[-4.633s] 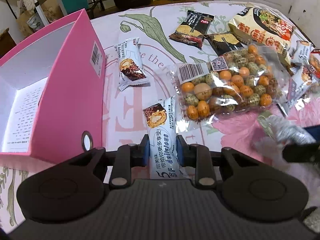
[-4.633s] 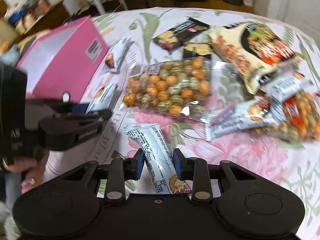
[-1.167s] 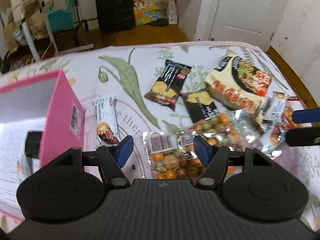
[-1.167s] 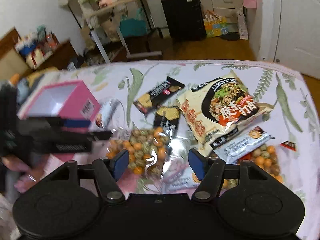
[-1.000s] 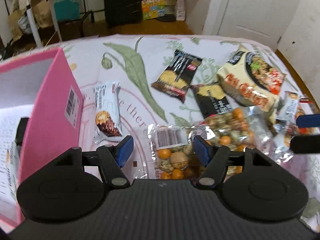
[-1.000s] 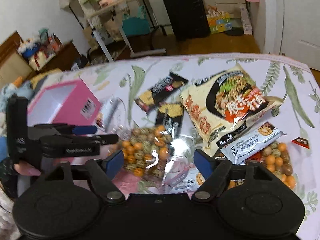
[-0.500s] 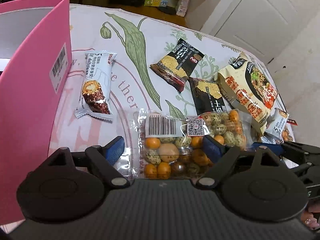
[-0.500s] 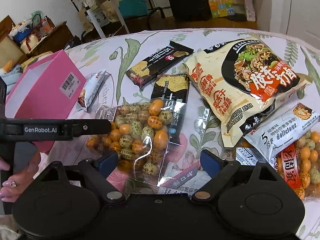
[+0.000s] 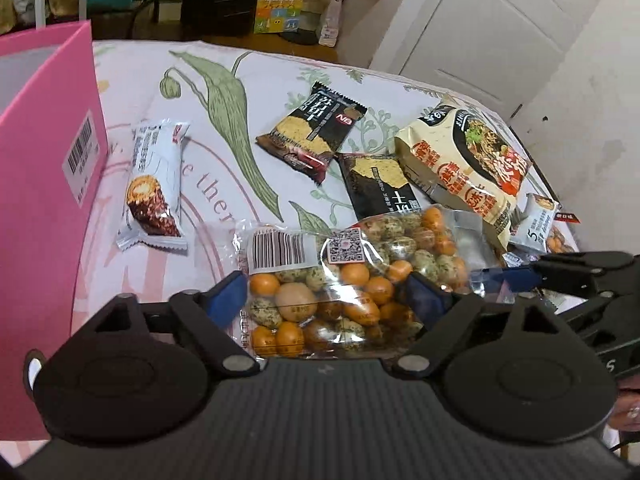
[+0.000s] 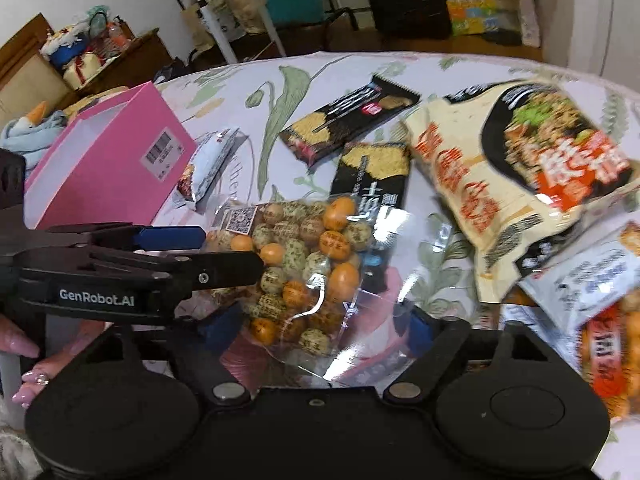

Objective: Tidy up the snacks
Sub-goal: 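Grasp the clear bag of coated nuts with the left tool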

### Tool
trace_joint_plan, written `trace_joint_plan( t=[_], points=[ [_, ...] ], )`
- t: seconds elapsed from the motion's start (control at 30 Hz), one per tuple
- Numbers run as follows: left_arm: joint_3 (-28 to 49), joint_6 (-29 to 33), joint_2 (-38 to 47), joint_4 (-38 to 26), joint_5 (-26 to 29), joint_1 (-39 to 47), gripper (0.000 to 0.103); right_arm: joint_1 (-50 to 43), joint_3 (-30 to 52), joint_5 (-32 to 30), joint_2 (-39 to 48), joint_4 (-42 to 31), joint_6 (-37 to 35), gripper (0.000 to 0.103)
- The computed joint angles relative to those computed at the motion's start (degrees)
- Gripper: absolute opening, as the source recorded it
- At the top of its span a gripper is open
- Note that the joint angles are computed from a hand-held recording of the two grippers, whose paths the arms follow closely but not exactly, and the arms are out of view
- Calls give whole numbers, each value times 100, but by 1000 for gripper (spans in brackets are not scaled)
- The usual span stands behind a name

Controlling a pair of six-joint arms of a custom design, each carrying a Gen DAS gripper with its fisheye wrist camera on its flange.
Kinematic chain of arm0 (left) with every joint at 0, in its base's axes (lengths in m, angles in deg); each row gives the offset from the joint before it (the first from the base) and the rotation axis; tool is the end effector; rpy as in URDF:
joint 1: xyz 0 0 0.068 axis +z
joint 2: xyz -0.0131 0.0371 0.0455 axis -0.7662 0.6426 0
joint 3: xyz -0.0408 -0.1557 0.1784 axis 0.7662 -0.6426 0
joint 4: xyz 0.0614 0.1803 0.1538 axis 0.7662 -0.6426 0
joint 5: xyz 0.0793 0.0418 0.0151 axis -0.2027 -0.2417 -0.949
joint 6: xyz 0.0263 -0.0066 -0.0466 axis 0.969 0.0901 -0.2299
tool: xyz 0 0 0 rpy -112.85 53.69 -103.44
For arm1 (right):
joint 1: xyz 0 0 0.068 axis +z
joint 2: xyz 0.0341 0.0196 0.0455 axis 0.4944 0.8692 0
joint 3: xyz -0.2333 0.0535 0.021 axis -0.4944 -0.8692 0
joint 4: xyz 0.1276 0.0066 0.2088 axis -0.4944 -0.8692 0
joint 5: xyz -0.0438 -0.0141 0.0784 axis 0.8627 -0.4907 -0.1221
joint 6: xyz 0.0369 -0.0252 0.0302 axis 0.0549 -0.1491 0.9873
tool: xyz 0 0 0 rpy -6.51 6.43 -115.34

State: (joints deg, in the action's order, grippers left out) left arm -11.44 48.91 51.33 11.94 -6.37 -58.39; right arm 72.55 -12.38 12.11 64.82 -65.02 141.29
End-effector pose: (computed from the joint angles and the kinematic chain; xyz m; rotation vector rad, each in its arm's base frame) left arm 0.3162 -0.0682 0.1552 0.9471 2.4052 -0.7678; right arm 0.1716 0.1444 0.1785 0.4072 2.5172 0.2725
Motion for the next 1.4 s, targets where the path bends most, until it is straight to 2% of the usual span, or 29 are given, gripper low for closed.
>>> trace_joint_plan(
  t=[0.03, 0.07, 0.1, 0.2, 0.33, 0.37, 0.4, 0.5, 0.67, 0.8, 0.97, 1.03, 1.1, 1.13, 1.2, 1.3, 1.4],
  points=[
    [39, 49, 8, -54, -10, -1, 79, 115, 72, 159, 7, -133, 44, 76],
    [92, 83, 25, -106, -30, 4, 76, 281, 224, 413, 51, -393, 151, 58],
    [171, 108, 68, -198, -8, 26, 74, 353, 306, 508, 4, -568, 211, 45],
    [578, 129, 326, -661, 56, 75, 74, 420, 401, 569, -200, -826, 378, 33],
    [550, 212, 293, -683, 23, 92, 74, 378, 318, 475, -367, -932, 642, 25],
    [565, 222, 285, -733, 7, 87, 74, 386, 308, 483, -402, -948, 692, 20],
    [619, 243, 299, -826, -8, 83, 74, 395, 358, 498, -392, -1049, 798, 4],
    [1011, 496, 519, -1417, -2, 76, 74, 479, 811, 538, -36, -1713, 1191, 4],
    [593, 691, 198, -1174, 11, 153, 79, 640, 693, 582, -459, -1954, 1383, 3],
    [444, 495, 94, -837, -207, 95, 81, 646, 849, 654, -291, -2519, 1751, 3],
    [1343, 355, 982, -1667, 246, 253, 83, 638, 759, 626, -310, -2475, 1884, 4],
    [1248, 570, 1021, -1541, 464, 257, 83, 588, 669, 567, -391, -2344, 1901, 5],
    [946, 907, 918, -1166, 588, 247, 82, 465, 329, 417, -742, -1997, 2124, 11],
    [1028, 840, 971, -1278, 635, 266, 81, 437, 104, 358, -1033, -1805, 2399, 13],
    [1369, 880, 1158, -1703, 701, 286, 78, 464, -258, 324, -1494, -1515, 2716, 29],
    [1723, 1010, 1346, -2196, 674, 262, 76, 584, -397, 357, -1590, -1283, 2740, 40],
    [2109, 1163, 1642, -2851, 744, 237, 74, 561, -163, 287, -1144, -1205, 2408, 42]
  ],
)
